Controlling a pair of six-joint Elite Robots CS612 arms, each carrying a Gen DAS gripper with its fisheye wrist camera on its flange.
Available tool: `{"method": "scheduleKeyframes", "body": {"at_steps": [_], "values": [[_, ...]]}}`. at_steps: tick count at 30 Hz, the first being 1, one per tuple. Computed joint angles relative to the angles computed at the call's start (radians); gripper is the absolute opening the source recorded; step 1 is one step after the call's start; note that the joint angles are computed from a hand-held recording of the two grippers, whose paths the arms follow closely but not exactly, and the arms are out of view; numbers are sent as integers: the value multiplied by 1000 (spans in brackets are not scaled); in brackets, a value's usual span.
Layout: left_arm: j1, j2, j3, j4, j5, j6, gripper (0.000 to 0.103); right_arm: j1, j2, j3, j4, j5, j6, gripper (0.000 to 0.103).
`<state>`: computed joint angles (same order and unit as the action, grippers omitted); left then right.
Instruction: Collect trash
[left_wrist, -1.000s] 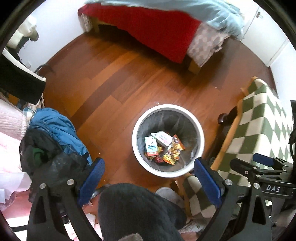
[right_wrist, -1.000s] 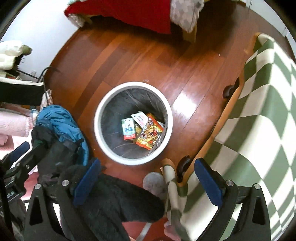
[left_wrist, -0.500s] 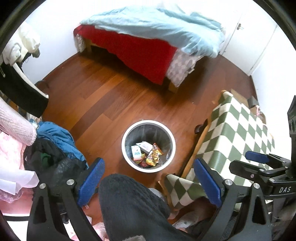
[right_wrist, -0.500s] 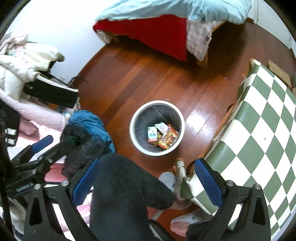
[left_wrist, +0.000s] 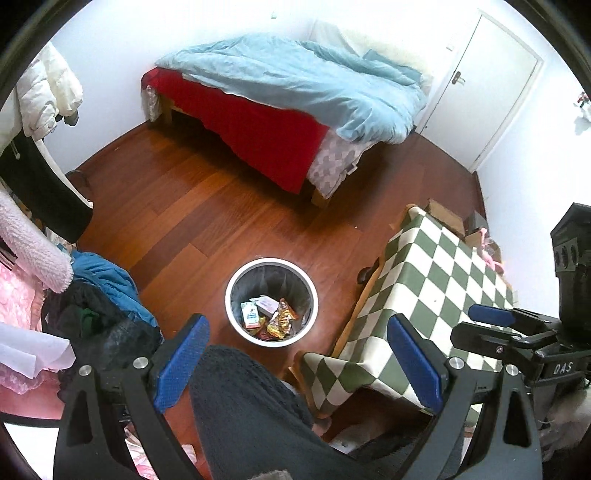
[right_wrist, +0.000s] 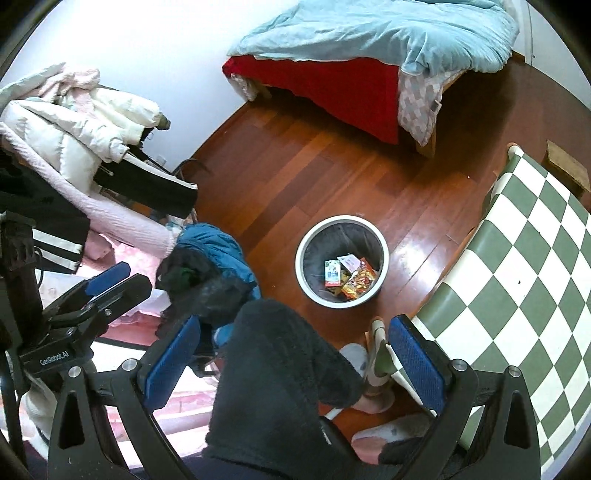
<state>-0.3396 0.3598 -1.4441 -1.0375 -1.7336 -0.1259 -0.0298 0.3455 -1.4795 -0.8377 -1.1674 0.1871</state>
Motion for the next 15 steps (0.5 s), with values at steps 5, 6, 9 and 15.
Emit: {"method": "scheduleKeyframes", "body": {"at_steps": [5, 6, 9, 15], "values": [[4, -7, -4, -6, -13, 2, 98, -2, -13, -3, 6, 13, -9, 103], [4, -7, -6, -6, -16, 1, 98, -2, -16, -2, 6, 14, -10, 103], [6, -8, -9, -8, -21, -1, 98, -1, -20, -1, 3, 14, -15, 103], [10, -6, -12, -5, -29, 0, 98, 2, -28, 10, -3, 9, -23, 103]]}}
